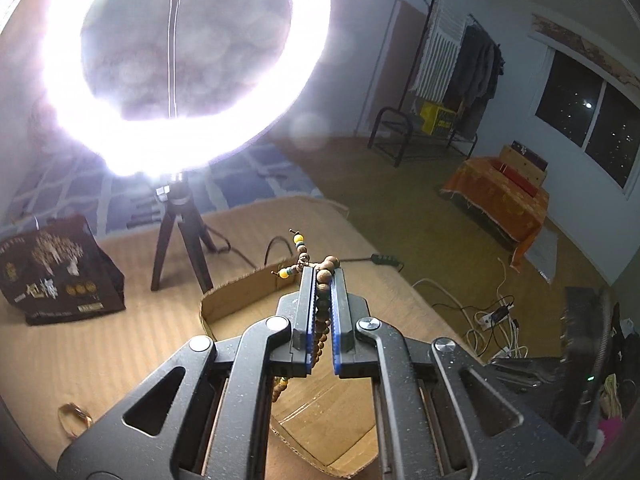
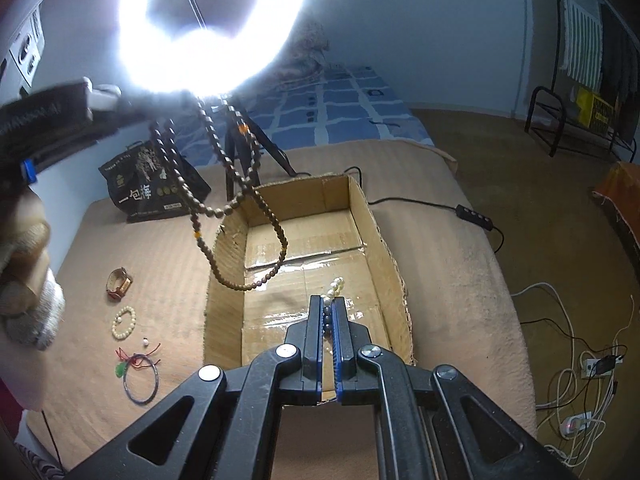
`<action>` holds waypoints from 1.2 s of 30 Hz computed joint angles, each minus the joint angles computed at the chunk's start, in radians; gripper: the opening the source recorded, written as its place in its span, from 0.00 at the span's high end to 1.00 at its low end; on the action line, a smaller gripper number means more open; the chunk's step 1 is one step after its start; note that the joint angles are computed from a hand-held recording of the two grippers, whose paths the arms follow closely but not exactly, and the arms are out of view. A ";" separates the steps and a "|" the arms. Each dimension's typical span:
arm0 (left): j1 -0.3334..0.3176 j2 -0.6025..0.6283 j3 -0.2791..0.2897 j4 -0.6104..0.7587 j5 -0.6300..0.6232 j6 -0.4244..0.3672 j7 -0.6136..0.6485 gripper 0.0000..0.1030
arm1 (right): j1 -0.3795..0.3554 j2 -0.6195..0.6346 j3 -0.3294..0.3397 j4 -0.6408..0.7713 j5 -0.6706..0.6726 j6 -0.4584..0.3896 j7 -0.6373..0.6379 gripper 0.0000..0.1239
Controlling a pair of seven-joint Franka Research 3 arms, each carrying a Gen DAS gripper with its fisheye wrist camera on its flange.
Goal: Organize jewelry
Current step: 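Lift both held strands and carry them over the cardboard box, then open both tools to drop the bead strand and pearl necklace into the box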
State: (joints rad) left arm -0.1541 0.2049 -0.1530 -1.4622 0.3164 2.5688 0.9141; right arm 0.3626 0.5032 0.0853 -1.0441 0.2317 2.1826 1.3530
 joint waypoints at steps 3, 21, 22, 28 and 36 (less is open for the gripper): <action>0.000 0.022 0.001 0.004 -0.005 -0.012 -0.002 0.96 | 0.000 0.018 -0.001 0.015 -0.002 -0.019 0.000 0.99; 0.010 0.054 -0.010 -0.007 -0.071 -0.074 0.038 0.91 | 0.004 0.048 -0.004 0.031 -0.009 -0.024 0.005 0.73; 0.010 0.054 -0.011 -0.006 -0.078 -0.083 0.044 0.75 | 0.005 0.045 -0.004 0.027 -0.009 -0.019 0.005 0.69; 0.006 0.017 -0.001 -0.050 -0.054 -0.065 -0.001 0.55 | 0.007 0.010 0.000 -0.024 -0.004 0.030 -0.001 0.43; 0.008 -0.036 0.000 -0.098 -0.017 -0.062 -0.022 0.55 | 0.017 -0.017 -0.004 -0.055 -0.019 0.050 0.010 0.34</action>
